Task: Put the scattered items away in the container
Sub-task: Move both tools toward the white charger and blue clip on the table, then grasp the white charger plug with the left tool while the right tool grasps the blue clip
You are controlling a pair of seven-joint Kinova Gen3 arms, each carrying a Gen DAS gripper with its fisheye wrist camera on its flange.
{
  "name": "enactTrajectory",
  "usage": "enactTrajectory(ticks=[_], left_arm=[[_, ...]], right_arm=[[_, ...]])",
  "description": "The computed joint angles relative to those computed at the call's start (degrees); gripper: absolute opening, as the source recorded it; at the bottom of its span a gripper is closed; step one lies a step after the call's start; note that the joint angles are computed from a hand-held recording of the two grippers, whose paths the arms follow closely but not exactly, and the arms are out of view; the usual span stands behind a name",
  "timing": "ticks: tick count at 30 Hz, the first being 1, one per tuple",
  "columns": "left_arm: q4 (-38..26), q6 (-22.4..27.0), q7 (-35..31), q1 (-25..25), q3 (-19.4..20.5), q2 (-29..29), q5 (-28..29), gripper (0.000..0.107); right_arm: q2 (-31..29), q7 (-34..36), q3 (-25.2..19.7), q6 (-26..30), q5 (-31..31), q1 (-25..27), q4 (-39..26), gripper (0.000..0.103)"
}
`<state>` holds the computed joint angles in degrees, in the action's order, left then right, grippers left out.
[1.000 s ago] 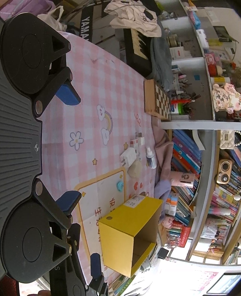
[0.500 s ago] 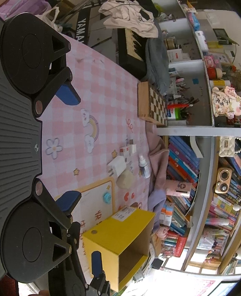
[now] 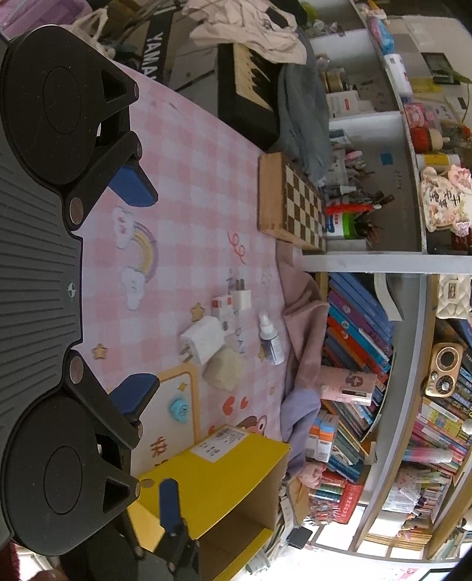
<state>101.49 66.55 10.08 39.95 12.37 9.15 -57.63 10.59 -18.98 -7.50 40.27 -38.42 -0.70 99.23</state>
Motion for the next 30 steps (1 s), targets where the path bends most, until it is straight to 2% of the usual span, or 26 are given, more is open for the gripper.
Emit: enactTrajectory(ticks=[3, 6, 11, 15, 17, 22, 23, 24, 25, 27, 30], left_arm=[[-0.8, -2.3, -2.0, -1.6, -0.9, 0.6, -0.2, 0.099], [-1.5, -5.6, -4.9, -3.6, -2.2, 1.3, -0.2, 0.099], [-3.0, -13.7, -11.9, -8.1, -4.5, 2.7, 2.3, 0.094], [-5.9, -20.3, -19.2, -11.4, -6.6, 5.2, 7.0, 0.089], [-7.5, -23.5, -23.4, -13.4, -7.4, 6.8, 11.1, 0.086], [-13.1, -24.9, -32.0, -16.4, -8.1, 12.1, 21.0, 0.084], [-14.3, -24.6, -33.5, -17.0, -8.1, 13.2, 23.0, 0.082], [-15.2, -24.0, -34.6, -17.2, -8.4, 14.0, 24.5, 0.076], [-16.2, -23.3, -35.6, -17.3, -8.7, 14.8, 25.8, 0.065], [-16.2, -24.2, -38.1, -18.2, -8.9, 15.3, 28.7, 0.056], [-13.5, -26.7, -38.7, -16.8, -11.3, 13.7, 29.6, 0.049]], right_arm=[[1.3, 0.7, -0.6, -1.6, 0.5, -0.7, -0.7, 0.072], [2.2, 1.6, -1.7, -3.9, -0.1, -0.9, -0.9, 0.064], [4.2, -1.7, -2.5, -6.7, 1.4, -2.1, -1.9, 0.055], [5.3, -4.3, -4.2, -11.1, 1.8, -2.5, -1.3, 0.054], [5.9, -6.6, -4.6, -13.3, 3.0, -3.2, -1.1, 0.052], [7.5, -14.3, -4.4, -15.9, 8.9, -5.4, -1.9, 0.051], [7.8, -15.4, -4.6, -16.4, 9.9, -5.5, -2.1, 0.051], [8.1, -16.6, -4.7, -17.0, 11.0, -5.7, -2.2, 0.051], [8.2, -17.6, -4.8, -17.4, 12.0, -5.8, -2.2, 0.051], [8.7, -19.9, -4.9, -17.9, 14.0, -6.1, -2.6, 0.051], [9.6, -23.3, -4.7, -18.1, 16.6, -6.6, -3.5, 0.051]])
